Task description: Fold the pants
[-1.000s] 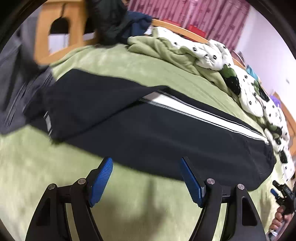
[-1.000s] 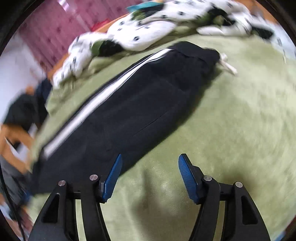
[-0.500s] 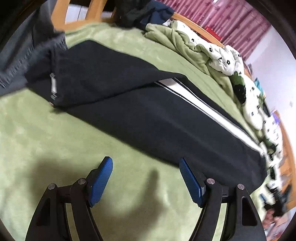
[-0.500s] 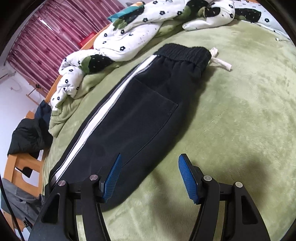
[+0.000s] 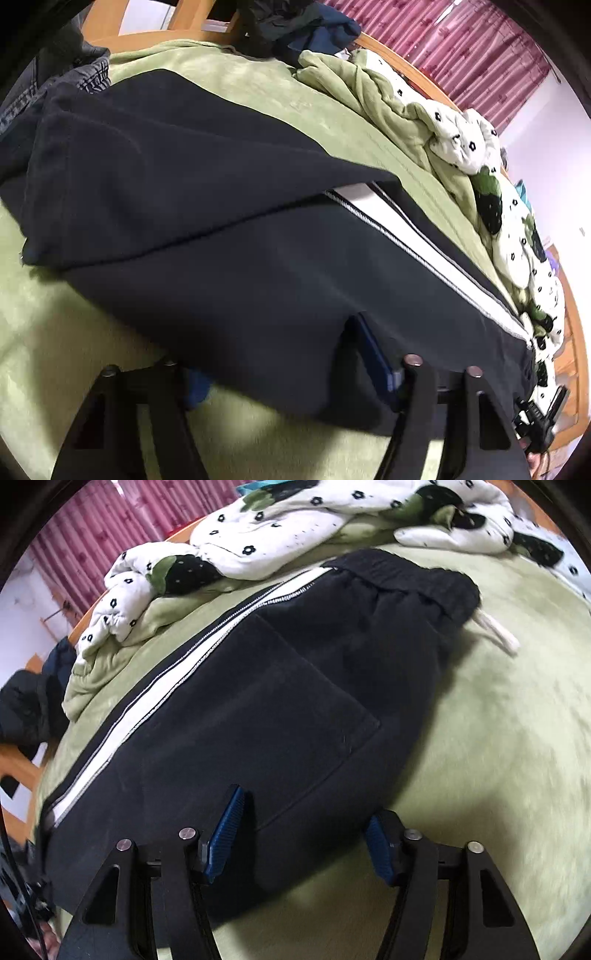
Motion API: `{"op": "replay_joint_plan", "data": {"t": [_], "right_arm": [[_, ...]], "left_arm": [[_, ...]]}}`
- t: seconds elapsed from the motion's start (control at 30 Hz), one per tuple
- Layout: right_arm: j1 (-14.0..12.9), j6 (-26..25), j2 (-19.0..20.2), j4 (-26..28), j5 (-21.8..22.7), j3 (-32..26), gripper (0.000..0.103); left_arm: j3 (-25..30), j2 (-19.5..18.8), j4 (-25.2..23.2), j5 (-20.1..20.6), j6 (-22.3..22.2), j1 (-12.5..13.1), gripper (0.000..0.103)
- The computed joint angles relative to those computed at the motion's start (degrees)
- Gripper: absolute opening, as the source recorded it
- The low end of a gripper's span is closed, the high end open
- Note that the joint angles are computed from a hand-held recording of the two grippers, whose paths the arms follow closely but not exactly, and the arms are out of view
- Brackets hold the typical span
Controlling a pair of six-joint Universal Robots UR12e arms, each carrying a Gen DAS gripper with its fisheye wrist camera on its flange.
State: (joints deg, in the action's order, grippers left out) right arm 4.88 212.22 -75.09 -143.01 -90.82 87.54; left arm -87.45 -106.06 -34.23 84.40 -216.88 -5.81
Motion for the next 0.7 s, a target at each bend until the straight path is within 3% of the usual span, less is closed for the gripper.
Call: {"op": "replay_joint_plan", "data": {"t": [0.07, 0.13, 0.2, 0.23, 0.37, 0.5, 0.6, 0.7], "right_arm": [[-0.5, 2.1, 0.0, -0.8, 0.4, 0.3, 0.045], [-1.0, 5.0, 0.2, -1.0, 1.5, 0.2, 0.029], [-1.2, 5.7, 0.2, -0.8, 1.9, 0.0, 0.018], [-0.8, 5.3, 0.3, -0.5, 0.5, -0.3, 0.014], [2.0, 1.4, 0.6, 0.1, -9.4, -2.3, 0.008], [-0.4, 6.1, -2.1, -4.7, -2.1, 0.8, 0.007], [-0.9, 4.4, -4.1, -6.5, -1.7, 3.2, 0.007], [-2.4, 6.6, -7.7, -9.6, 0.8, 8.2, 0.007]], "left_arm": [[-0.6, 0.0, 1.5, -1.2, -2.1, 0.8, 0.044], [-1.1, 0.2, 2.1, -1.8, -2.5, 1.2, 0.037], [-0.8, 0.1, 2.0, -0.9, -1.0, 0.8, 0.024], [-0.4, 0.0, 1.5, 0.2, 0.4, 0.4, 0.023], [-0.1, 0.2, 2.4, 4.8, 2.9, -1.1, 0.016], [-0.6, 1.2, 2.4, 4.8, 2.7, -1.3, 0.014], [-1.6, 2.5, 1.6, 4.2, 2.7, -1.9, 0.014], [-2.8, 4.4, 0.1, 4.4, 4.3, -3.2, 0.014]]}}
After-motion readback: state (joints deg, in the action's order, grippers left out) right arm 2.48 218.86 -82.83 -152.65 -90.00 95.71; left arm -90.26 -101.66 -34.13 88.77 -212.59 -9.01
